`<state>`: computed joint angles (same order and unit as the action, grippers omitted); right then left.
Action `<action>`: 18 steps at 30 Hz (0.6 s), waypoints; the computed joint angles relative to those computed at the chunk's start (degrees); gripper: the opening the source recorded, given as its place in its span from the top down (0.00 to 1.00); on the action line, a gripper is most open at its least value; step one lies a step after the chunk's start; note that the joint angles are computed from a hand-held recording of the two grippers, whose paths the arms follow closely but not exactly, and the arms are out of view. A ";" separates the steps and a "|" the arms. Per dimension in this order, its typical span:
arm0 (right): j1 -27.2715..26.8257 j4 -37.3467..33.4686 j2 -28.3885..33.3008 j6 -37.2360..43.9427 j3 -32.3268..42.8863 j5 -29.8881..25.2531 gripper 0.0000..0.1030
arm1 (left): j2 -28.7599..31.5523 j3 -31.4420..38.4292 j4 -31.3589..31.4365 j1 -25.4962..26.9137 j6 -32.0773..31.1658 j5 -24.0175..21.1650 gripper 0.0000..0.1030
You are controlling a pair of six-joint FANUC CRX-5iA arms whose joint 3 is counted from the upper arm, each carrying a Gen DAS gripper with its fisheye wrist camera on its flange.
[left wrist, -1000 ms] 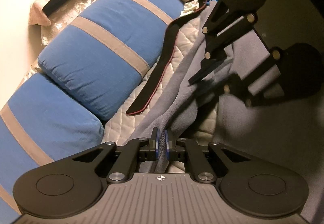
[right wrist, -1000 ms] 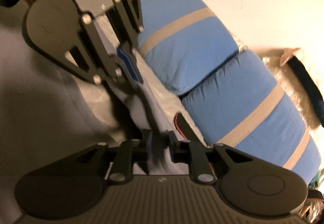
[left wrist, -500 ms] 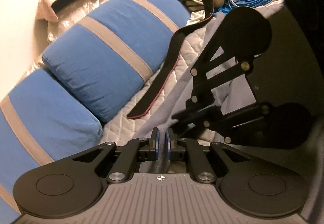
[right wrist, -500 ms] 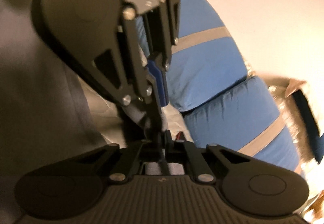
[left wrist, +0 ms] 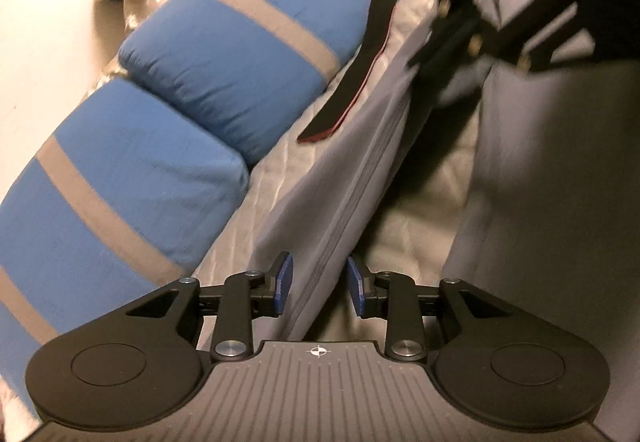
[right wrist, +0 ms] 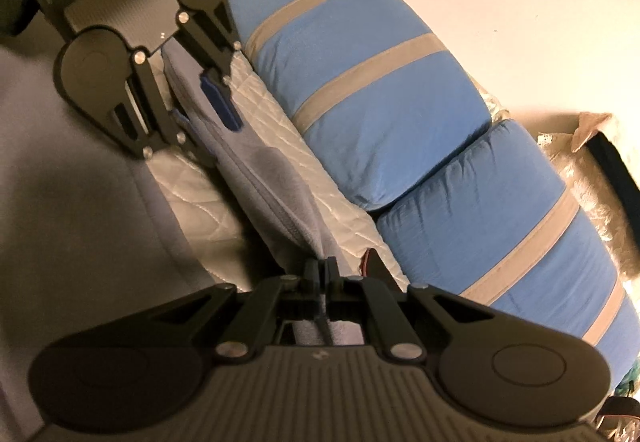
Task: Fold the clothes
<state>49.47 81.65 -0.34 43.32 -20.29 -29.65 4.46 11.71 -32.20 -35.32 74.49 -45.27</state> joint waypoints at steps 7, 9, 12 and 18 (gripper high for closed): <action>0.28 0.58 0.19 0.12 -0.17 -0.50 0.98 | -0.41 -0.17 -1.53 0.87 1.34 -0.76 0.72; 0.06 0.85 0.50 0.16 0.06 -0.38 0.98 | -0.28 0.06 -1.29 1.22 1.44 -0.90 0.72; 0.05 1.27 0.69 0.14 -0.04 -0.44 0.98 | 0.18 0.68 -0.28 1.93 0.66 -1.05 0.72; 0.20 1.30 0.80 0.36 -0.31 -0.53 0.98 | 1.06 1.63 0.62 2.67 0.46 -2.06 0.72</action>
